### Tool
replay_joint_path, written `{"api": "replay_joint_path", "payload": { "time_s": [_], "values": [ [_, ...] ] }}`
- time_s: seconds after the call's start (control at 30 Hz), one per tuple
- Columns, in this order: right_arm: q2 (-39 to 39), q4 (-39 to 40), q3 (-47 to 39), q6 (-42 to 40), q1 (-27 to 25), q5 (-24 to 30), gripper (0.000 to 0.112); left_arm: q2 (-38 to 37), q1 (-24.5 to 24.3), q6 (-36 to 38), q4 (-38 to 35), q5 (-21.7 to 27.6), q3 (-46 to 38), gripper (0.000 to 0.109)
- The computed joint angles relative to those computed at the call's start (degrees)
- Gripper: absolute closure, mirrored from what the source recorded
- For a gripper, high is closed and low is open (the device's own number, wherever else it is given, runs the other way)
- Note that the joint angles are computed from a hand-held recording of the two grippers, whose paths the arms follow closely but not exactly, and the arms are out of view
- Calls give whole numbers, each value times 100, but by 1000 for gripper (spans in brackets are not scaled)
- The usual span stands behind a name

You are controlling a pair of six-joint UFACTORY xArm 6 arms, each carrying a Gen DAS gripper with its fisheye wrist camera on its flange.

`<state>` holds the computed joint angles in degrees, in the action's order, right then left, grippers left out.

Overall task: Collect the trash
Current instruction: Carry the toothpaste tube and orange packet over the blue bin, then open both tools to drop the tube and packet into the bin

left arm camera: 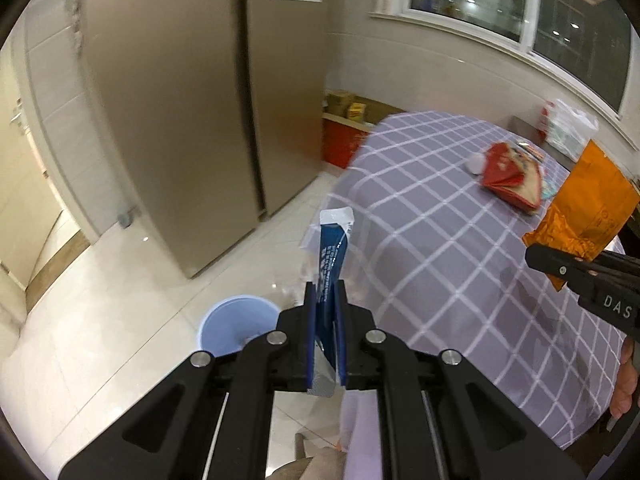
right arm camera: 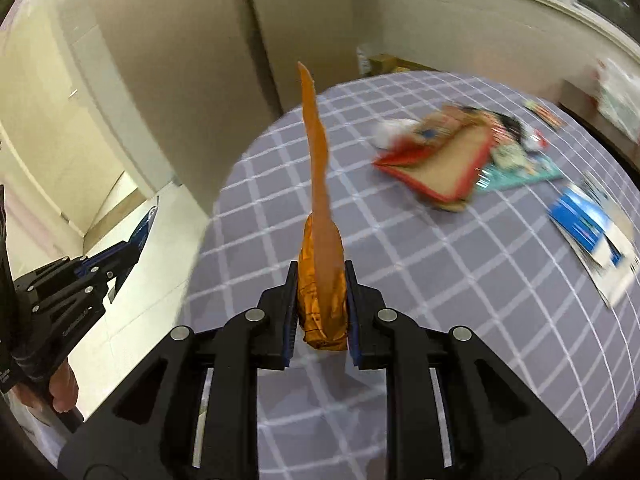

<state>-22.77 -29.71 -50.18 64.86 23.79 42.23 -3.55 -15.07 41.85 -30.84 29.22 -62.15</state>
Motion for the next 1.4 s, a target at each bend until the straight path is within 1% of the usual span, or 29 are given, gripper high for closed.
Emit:
{"api": "replay_joint_path", "payload": {
  "time_s": [0.27,0.43,0.5,0.7,0.87,0.93,1.0,1.07,1.13,1.23,1.4],
  "values": [
    [1073,353,-887,-754,149,-424,92,204,482,-397,382,-55,-126,100],
    [1742,634,-1478,-1184,184,-556,92,464,711,-604,565,10,-343,100],
    [1987,749,-1718,-1340,195,-542,92,612,772,-762,711,37,-482,100],
    [2694,1114,-2434,-1811,203,-523,92,1084,885,-905,872,138,-963,100],
    [3260,1343,-3063,-2072,224,-340,92,1524,901,-1024,1052,236,-1436,100],
    [3457,1416,-3270,-2135,220,-262,92,1686,870,-1091,1147,96,-1571,97],
    [3610,1516,-3423,-2186,208,-183,92,1822,855,-1237,1302,46,-1689,69],
    [3763,1603,-3554,-2233,207,-114,92,2000,880,-1187,1243,111,-1874,69],
    [3876,1596,-3690,-2310,234,11,92,2104,918,-1422,1519,89,-1942,69],
    [4136,1748,-3966,-2533,234,182,92,2218,1068,-1557,1537,248,-2043,69],
    [4612,2107,-4454,-2965,261,400,92,2225,1320,-1850,1834,291,-1943,69]
  ]
}}
